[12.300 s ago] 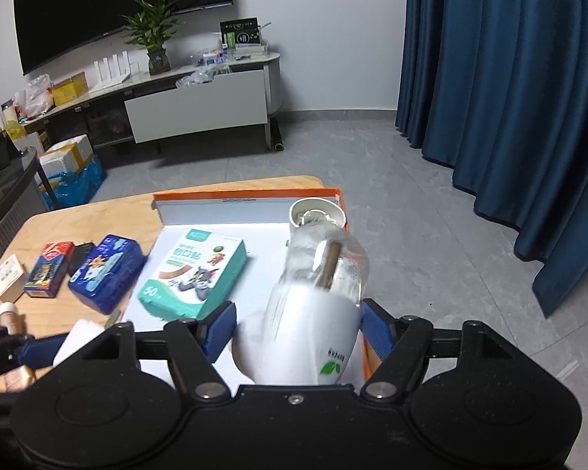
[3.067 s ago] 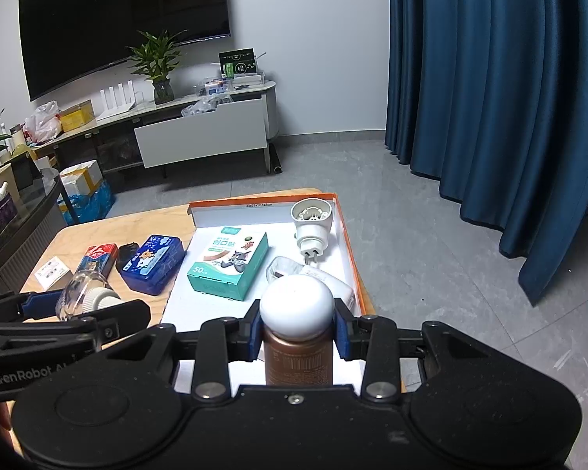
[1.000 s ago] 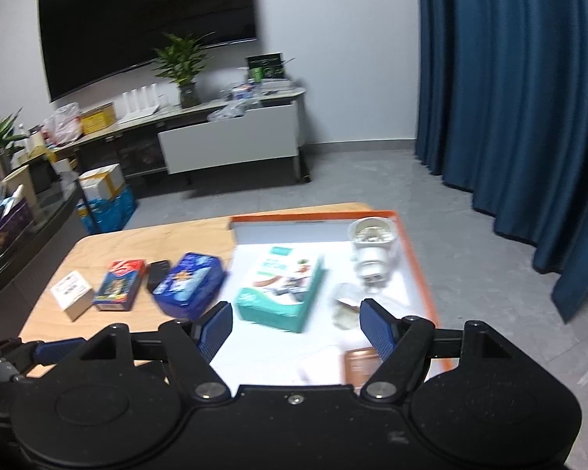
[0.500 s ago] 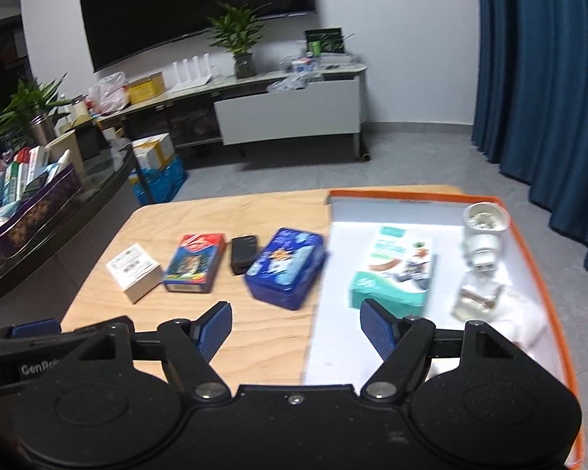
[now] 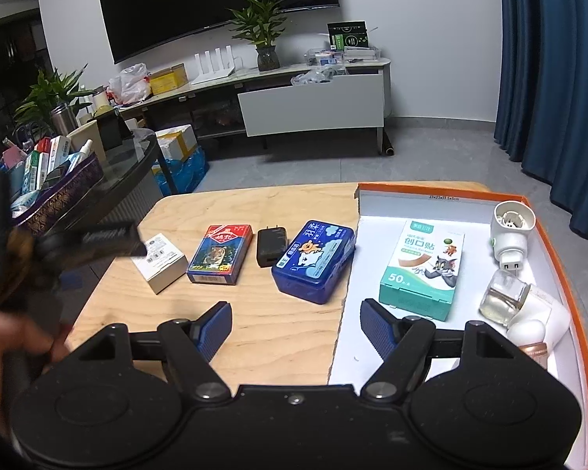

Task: Organize rigid objects
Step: 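Move left tool toward white box while right tool approaches blue tin, then grasp white box with left tool while right tool grasps blue tin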

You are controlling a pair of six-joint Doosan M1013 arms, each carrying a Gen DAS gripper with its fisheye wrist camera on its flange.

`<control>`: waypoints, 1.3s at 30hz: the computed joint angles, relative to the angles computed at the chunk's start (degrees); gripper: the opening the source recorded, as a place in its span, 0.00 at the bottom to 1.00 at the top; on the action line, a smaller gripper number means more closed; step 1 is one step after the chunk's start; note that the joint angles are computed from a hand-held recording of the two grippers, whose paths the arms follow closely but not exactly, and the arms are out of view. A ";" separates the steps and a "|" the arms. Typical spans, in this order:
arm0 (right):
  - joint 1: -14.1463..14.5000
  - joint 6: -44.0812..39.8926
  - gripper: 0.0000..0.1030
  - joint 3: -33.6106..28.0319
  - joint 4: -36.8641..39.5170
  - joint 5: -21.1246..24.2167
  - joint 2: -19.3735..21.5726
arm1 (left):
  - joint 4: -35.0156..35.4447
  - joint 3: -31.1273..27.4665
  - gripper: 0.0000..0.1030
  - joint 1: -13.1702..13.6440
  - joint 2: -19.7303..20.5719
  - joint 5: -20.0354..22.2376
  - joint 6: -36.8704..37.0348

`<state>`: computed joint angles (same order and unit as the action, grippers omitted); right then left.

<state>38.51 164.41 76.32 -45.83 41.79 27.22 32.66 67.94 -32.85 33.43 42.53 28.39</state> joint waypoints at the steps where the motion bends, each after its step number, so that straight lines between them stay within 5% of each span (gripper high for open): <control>1: -0.11 0.03 0.83 0.11 -0.02 -0.20 -0.06 | -1.38 -1.41 0.96 0.28 0.90 0.92 1.23; 13: -1.64 0.03 0.83 0.01 1.29 -1.96 0.48 | -9.97 -12.75 0.91 2.32 8.40 10.52 11.49; 24: -4.13 -7.37 0.83 -6.20 10.90 -1.33 4.93 | -13.06 1.73 0.62 3.69 0.72 -5.94 23.22; 35: -6.51 -10.76 0.83 -21.91 19.95 13.19 15.36 | -18.12 6.75 0.62 4.46 -1.77 -11.76 31.11; 39: -6.57 -11.26 0.85 -23.60 19.11 14.53 16.70 | -17.90 6.44 0.64 4.42 -1.24 -12.64 32.06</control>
<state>31.94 153.15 52.73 -26.73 56.32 43.91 14.76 74.38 -28.43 32.19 29.88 60.45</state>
